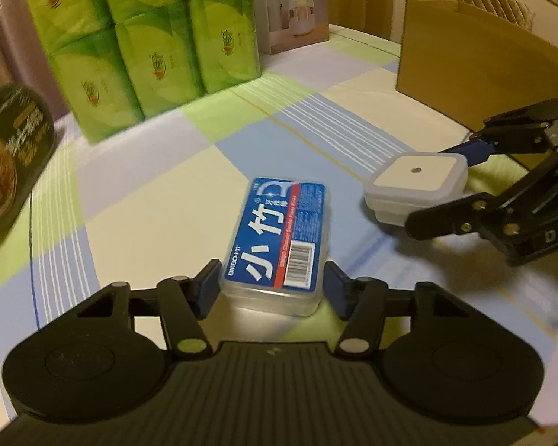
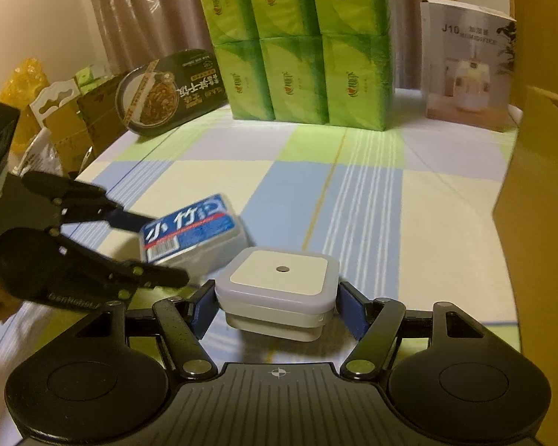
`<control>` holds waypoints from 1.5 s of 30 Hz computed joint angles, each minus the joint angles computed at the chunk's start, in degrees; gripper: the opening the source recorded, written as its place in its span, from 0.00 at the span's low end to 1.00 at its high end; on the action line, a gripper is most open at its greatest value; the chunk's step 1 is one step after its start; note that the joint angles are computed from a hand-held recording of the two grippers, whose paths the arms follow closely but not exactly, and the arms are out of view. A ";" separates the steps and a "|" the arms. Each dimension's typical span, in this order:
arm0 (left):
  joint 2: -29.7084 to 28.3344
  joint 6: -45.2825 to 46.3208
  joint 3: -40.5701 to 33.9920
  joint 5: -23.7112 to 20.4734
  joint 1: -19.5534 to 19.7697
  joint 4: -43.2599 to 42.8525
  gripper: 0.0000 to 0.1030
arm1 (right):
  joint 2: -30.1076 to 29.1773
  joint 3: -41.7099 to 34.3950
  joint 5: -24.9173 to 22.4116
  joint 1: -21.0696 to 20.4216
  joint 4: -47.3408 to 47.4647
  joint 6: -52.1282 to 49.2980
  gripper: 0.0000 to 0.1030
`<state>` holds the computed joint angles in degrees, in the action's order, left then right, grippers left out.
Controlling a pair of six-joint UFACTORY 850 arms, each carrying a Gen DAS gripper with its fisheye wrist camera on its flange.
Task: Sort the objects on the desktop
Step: 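Grasp the clear floss box with the left tool while the right grasps the white container, then carry the floss box and white container over the cardboard box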
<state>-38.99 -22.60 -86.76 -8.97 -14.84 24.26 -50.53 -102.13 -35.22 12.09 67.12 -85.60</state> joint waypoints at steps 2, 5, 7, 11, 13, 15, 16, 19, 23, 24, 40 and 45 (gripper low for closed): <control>1.32 -4.75 1.44 -1.59 -1.39 2.36 0.51 | 1.77 2.53 -0.03 -0.66 0.66 -0.55 0.63; 2.97 -8.03 3.01 -4.66 -3.71 1.74 0.51 | 5.04 7.23 -0.20 -1.82 1.80 -1.99 0.63; 4.14 -8.75 4.11 -6.58 -5.29 -0.52 0.51 | 7.54 10.86 -0.62 -2.61 2.51 -4.33 0.64; 7.09 -14.96 7.31 -8.42 -8.87 0.08 0.51 | 13.03 18.78 -0.74 -4.51 3.97 -9.40 0.64; 8.56 -19.39 8.96 -9.14 -10.88 2.19 0.51 | 15.51 22.44 -0.55 -5.57 4.67 -11.61 0.63; 10.00 -23.27 10.89 -8.66 -12.66 3.34 0.51 | 17.79 25.90 0.03 -6.55 5.46 -13.94 0.64; 10.38 -25.33 11.54 -8.16 -13.27 3.07 0.51 | 18.84 27.55 0.16 -7.10 5.80 -15.09 0.64; 11.02 -36.72 12.73 -9.17 -16.21 11.80 0.51 | 21.56 31.91 0.58 -8.46 6.96 -19.13 0.64; 11.82 -49.44 14.57 -10.13 -19.21 20.62 0.56 | 22.92 34.37 -0.81 -10.06 7.12 -20.44 0.64; 11.96 -53.10 15.03 -10.29 -19.72 22.66 0.63 | 23.17 34.79 -0.80 -10.30 7.48 -20.86 0.64; 10.25 -65.79 14.13 -8.28 -19.31 40.57 0.66 | 25.15 38.81 5.49 -8.66 15.80 -32.50 0.80; 9.48 -65.56 13.67 -8.96 -19.55 42.37 0.65 | 24.85 39.35 5.55 -8.41 20.22 -37.77 0.68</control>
